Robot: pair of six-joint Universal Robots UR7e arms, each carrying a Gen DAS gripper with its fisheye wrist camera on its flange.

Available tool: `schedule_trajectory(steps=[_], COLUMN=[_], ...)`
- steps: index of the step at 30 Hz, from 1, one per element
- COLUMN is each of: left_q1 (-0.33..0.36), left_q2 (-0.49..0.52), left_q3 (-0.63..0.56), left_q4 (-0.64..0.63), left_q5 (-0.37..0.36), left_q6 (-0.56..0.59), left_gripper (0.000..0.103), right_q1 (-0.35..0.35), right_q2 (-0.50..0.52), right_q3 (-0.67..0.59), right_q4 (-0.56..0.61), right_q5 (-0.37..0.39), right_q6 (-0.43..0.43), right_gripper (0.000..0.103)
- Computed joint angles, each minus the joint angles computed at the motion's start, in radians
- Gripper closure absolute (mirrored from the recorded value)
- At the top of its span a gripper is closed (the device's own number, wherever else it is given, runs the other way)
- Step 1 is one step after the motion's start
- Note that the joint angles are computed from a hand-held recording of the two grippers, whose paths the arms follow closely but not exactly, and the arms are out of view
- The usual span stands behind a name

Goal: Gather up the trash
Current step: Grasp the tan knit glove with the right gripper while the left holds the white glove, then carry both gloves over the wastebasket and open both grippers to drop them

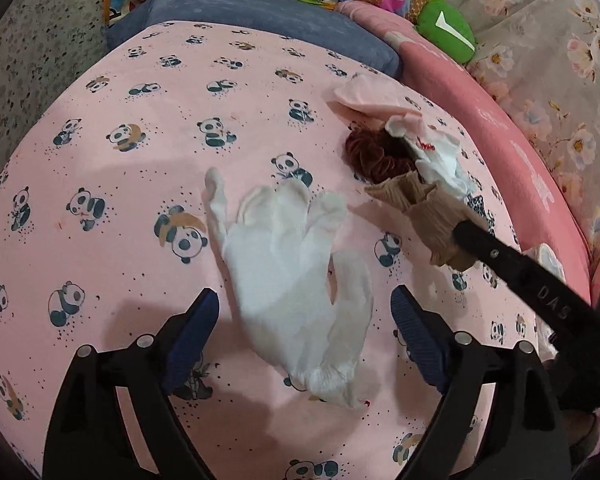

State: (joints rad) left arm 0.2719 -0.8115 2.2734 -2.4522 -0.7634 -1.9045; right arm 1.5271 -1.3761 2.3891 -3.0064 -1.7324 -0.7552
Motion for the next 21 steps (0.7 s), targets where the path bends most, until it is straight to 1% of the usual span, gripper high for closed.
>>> schedule_trajectory(steps=[2,3,4,5,6,7,9,10,15,17,18,19,21], left_q1=[0.010,0.013,0.008,0.009,0.008,0.010,0.009,0.005,0.001,0.016,0.018,0.020,0.017], left_q2=[0.012,0.016,0.019,0.020,0.022,0.024,0.024,0.024,0.023,0.019,0.016,0.015,0.019], left_q3=[-0.002,-0.005,-0.012,-0.016,-0.018,-0.019,-0.019,-0.020,-0.057,-0.063,-0.072,-0.092,-0.149], left_q4=[-0.034,-0.031,0.000,0.008,0.016,0.011,0.004,0.004,0.038,-0.039,-0.057,-0.034,0.077], left_q5=[-0.013,-0.016,-0.007,-0.008,-0.006,-0.009,-0.010,-0.009,0.012,0.021,0.034,0.050,0.087], left_q6=[0.028,0.023,0.010,0.011,0.007,0.008,0.006,0.006,0.027,0.090,0.120,0.137,0.147], left_gripper=[0.041,0.042,0.046,0.055,0.062,0.074,0.083,0.090,0.094,0.095,0.095,0.095,0.095], right_q1=[-0.003,-0.005,-0.007,-0.008,-0.010,-0.013,-0.019,-0.021,-0.034,-0.034,-0.032,-0.029,-0.022], right_q2=[-0.020,-0.034,-0.043,-0.058,-0.065,-0.077,-0.102,-0.114,-0.173,-0.184,-0.193,-0.201,-0.225], right_q3=[-0.001,-0.001,-0.001,-0.001,-0.001,0.000,0.003,0.003,-0.004,-0.033,-0.051,-0.059,-0.064], right_q4=[0.018,0.027,0.032,0.044,0.048,0.053,0.066,0.074,0.113,0.174,0.200,0.197,0.169], right_q5=[0.011,0.017,0.022,0.028,0.033,0.039,0.051,0.057,0.086,0.093,0.100,0.111,0.117], right_q6=[0.006,0.010,0.012,0.014,0.014,0.014,0.015,0.015,0.022,0.047,0.064,0.062,0.042], right_gripper=[0.090,0.090,0.090,0.090,0.090,0.090,0.090,0.090,0.090,0.090,0.090,0.090,0.090])
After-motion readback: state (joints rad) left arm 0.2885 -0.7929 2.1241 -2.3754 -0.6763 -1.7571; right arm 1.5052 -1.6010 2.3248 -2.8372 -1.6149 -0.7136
